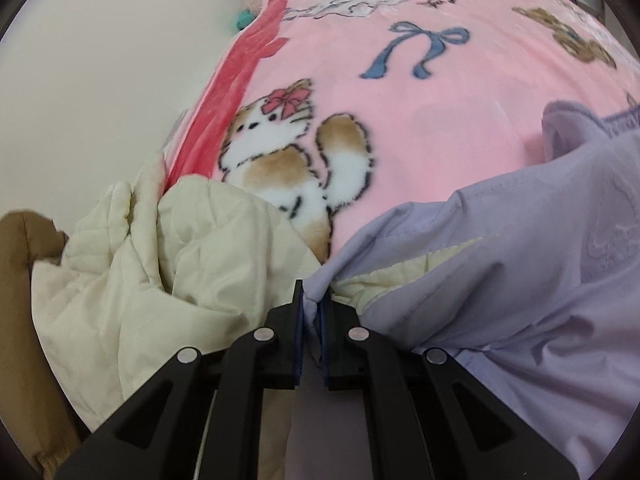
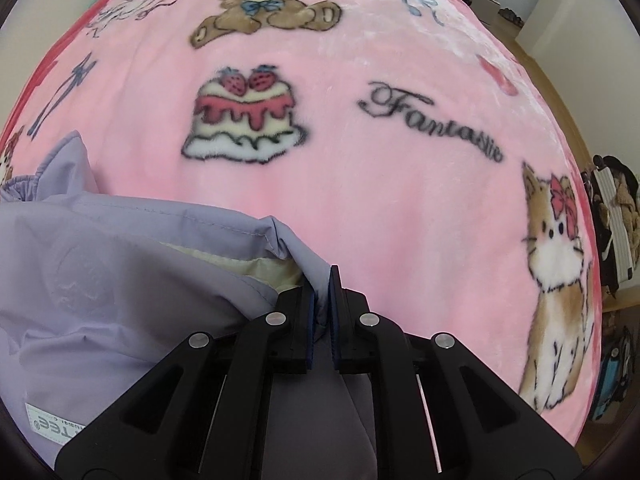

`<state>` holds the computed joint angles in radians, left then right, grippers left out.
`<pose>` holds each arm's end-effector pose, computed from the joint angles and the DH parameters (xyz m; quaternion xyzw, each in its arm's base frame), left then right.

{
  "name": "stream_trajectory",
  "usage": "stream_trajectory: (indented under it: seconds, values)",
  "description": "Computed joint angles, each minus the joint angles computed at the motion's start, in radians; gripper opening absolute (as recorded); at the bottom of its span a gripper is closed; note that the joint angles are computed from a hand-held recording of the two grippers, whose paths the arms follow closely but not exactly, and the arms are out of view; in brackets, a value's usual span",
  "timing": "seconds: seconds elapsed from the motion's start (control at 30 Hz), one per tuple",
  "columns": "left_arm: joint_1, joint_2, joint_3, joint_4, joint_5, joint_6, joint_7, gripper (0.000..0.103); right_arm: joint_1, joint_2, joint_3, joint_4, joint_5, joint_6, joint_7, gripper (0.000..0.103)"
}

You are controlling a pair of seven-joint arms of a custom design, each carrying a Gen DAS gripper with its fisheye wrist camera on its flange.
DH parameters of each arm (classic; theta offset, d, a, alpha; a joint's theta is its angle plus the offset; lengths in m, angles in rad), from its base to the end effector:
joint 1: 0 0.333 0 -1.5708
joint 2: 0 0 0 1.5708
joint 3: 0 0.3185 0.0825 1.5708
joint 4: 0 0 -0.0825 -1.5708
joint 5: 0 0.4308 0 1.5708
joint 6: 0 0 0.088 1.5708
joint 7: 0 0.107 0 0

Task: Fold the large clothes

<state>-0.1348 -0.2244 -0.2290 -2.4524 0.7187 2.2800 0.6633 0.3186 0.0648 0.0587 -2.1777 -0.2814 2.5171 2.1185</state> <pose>0.4716 -0.1614 0.3643 -0.7010 0.6488 0.0291 0.2947 0.5616 0.2250 0.3626 -0.7095 0.6850 -0.1331 0.0986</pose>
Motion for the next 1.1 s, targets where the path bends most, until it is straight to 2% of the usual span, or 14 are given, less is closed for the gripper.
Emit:
stream_trajectory:
  seconds: [0.1,0.17,0.23,0.3,0.33,0.37,0.43,0.53,0.63,0.73,0.8,0.9,1.03,1.1]
  values:
    - [0.000,-0.019,0.010,-0.003,-0.017,0.004,0.035,0.009,-0.012,-0.052,-0.003,-0.038,0.057,0.044,0.015,0.018]
    - [0.007,-0.058,0.017,-0.017,-0.024,0.011,0.048,0.029,-0.030,-0.111,-0.005,-0.091,0.157,0.123,0.008,0.022]
    - [0.007,-0.095,0.042,-0.029,-0.087,0.036,0.101,0.034,-0.042,-0.172,-0.001,-0.152,0.247,0.226,-0.015,0.043]
    - [0.014,-0.145,0.053,-0.049,-0.129,0.064,0.133,0.039,-0.073,-0.236,0.032,-0.208,0.190,0.320,0.050,0.066]
    - [0.023,-0.173,0.051,-0.063,-0.129,0.083,0.129,0.048,-0.080,-0.268,0.050,-0.234,0.176,0.362,0.048,0.069]
    - [0.037,-0.197,0.039,-0.074,-0.113,0.092,0.113,0.071,-0.099,-0.287,0.076,-0.247,0.146,0.383,0.062,0.073]
    - [0.073,-0.253,0.006,-0.099,-0.037,0.112,0.060,0.091,-0.115,-0.337,0.123,-0.288,0.101,0.440,0.066,0.078]
    - [0.062,-0.344,0.015,-0.149,-0.028,0.169,0.104,0.091,-0.140,-0.383,0.208,-0.311,0.020,0.473,0.019,0.082]
    - [-0.018,-0.422,0.081,-0.223,-0.162,0.278,0.217,0.090,0.018,-0.392,0.155,-0.332,0.135,0.461,-0.231,0.083]
    - [-0.123,-0.481,0.105,-0.302,-0.290,0.343,0.331,0.090,0.073,-0.404,0.169,-0.362,0.156,0.448,-0.346,0.082]
    - [-0.160,-0.499,0.089,-0.336,-0.335,0.356,0.377,0.091,0.112,-0.406,0.172,-0.393,0.196,0.457,-0.416,0.084]
    - [-0.150,-0.460,-0.003,-0.349,-0.332,0.330,0.378,0.091,0.054,-0.378,0.244,-0.393,0.141,0.422,-0.387,0.089]
    - [-0.169,-0.447,0.037,-0.405,-0.430,0.389,0.313,0.091,0.247,-0.325,0.048,-0.408,0.451,0.455,-0.606,0.091]
    - [-0.168,-0.446,0.057,-0.428,-0.460,0.428,0.312,0.091,0.254,-0.306,0.046,-0.411,0.506,0.484,-0.656,0.091]
